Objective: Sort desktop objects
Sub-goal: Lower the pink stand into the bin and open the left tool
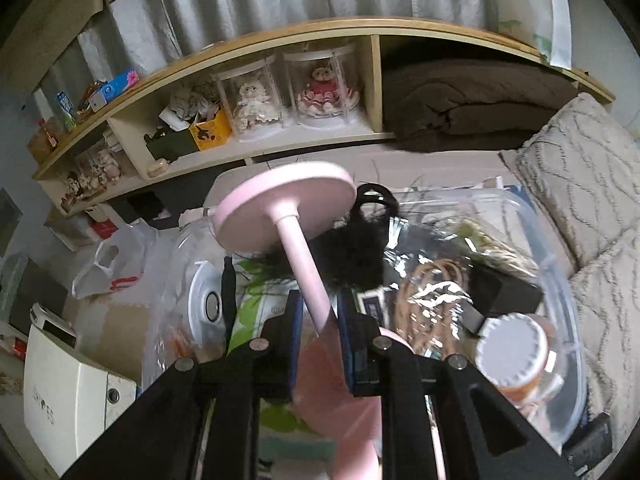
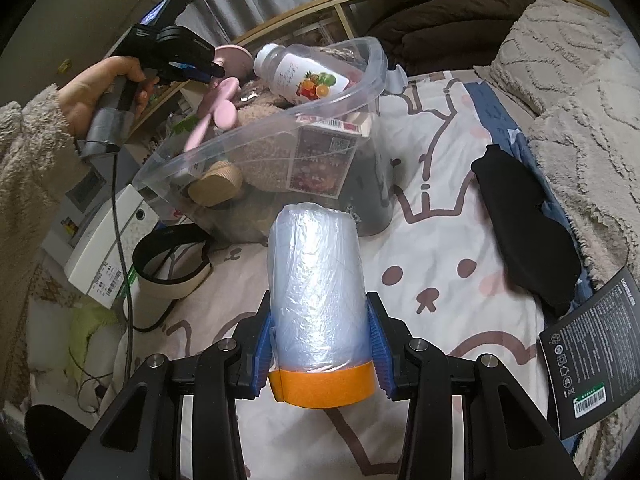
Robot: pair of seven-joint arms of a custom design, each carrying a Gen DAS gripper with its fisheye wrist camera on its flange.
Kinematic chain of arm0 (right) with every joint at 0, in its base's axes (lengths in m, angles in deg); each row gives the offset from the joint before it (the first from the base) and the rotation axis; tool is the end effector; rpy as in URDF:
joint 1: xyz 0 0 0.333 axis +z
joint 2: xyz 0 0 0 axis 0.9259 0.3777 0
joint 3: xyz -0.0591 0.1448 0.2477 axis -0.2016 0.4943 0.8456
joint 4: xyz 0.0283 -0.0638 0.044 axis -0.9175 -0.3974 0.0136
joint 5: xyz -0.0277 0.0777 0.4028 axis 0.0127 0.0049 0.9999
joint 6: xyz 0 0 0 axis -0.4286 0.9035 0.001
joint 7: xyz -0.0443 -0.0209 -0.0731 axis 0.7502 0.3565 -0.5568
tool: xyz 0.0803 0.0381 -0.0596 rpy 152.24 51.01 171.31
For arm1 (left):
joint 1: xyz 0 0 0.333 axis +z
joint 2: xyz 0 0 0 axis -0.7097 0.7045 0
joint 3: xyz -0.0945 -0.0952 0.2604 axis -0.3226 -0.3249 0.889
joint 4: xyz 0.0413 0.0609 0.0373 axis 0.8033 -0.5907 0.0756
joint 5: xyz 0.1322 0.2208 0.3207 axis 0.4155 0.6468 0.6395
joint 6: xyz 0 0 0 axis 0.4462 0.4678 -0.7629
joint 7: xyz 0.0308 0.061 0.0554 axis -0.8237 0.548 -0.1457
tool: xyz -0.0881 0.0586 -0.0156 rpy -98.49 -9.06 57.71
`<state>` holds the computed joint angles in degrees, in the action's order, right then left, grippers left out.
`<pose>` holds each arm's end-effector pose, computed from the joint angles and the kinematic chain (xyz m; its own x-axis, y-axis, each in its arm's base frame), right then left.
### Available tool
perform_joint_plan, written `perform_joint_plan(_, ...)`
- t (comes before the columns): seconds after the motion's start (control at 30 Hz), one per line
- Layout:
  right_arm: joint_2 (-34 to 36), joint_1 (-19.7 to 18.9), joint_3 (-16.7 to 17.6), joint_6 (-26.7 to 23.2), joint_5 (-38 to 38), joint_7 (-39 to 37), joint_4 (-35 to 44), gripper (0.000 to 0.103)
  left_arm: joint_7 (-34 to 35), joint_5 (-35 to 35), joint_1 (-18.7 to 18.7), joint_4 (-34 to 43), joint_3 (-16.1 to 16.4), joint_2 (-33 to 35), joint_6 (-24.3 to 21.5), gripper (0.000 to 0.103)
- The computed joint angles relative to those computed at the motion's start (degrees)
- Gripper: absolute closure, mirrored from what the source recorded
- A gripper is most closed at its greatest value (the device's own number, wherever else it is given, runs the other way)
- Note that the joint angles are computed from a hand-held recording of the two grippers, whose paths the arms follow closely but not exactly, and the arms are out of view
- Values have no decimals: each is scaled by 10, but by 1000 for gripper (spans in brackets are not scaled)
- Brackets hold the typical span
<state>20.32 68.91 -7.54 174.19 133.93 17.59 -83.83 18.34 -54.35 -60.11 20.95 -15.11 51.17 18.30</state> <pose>0.5461 -0.0117 0.5501 0.5700 -0.7315 -0.3743 -0.7453 -0.2685 -0.6102 0.6754 -0.1822 0.6691 0.3964 -0.9059 -0.1490 -0.7513 -0.2268 -0.6197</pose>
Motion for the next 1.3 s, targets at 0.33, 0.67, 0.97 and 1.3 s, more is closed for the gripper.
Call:
perform_joint_plan(0.33,14,1,4,-6,-12,4,6,60,-38,29,16,-48,19,-33,-11,90)
perform_joint_plan(0.67,7,2,7,-4,-22,5,0,60,25,-4,18,-43,-10,-18,7,87)
perform_joint_plan(0.97,26,1,5,-16,-15,19,7,60,31,49,-1,-91,-6,-56,34,32)
perform_joint_plan(1.3,19,1,6,8,4,20,-4,60,-77,92,2,-236,-37,-173,102,31)
